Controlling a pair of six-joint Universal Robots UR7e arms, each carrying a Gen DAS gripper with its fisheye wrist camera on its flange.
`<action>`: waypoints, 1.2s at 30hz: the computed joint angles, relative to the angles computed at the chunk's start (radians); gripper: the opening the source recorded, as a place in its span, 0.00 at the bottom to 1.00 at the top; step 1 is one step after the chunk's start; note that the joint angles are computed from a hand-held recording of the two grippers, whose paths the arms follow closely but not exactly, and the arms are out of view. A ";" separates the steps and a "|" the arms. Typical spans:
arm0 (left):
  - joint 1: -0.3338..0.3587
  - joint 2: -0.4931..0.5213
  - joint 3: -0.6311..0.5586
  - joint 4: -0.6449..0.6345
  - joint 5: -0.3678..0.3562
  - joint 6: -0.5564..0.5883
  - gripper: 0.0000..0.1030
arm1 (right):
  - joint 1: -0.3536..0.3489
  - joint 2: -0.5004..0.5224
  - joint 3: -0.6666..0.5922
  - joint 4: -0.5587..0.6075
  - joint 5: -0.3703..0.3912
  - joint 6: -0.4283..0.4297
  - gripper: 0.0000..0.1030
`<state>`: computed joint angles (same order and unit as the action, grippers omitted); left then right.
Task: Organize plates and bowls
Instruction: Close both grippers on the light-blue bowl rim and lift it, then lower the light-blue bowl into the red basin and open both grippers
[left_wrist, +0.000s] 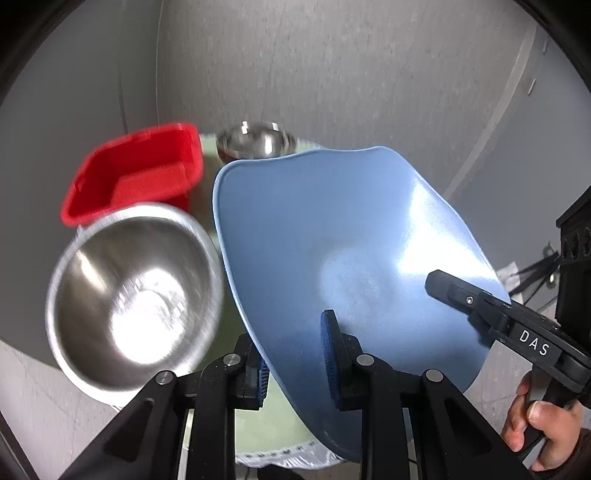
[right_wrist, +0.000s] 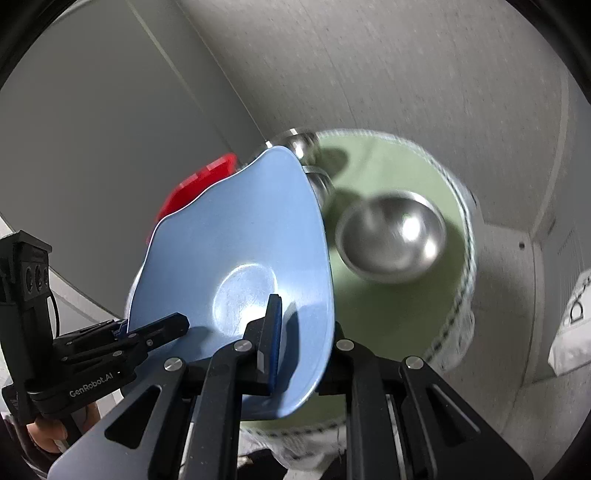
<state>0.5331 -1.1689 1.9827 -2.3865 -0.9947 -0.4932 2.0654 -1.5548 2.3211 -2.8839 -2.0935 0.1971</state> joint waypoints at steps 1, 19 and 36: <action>0.002 -0.009 -0.003 -0.004 0.008 0.011 0.21 | 0.012 0.020 -0.015 -0.010 -0.008 0.000 0.12; 0.299 -0.015 -0.276 -0.007 -0.027 0.419 0.21 | 0.092 0.541 -0.471 -0.119 -0.077 0.026 0.12; 0.539 0.272 -0.712 0.193 -0.049 0.596 0.22 | 0.006 0.817 -0.777 0.125 -0.055 0.187 0.13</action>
<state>1.0718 -0.8967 1.2704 -2.1933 -1.0440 0.1025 2.0713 -0.7374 1.5443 -2.7594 -2.1485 0.3842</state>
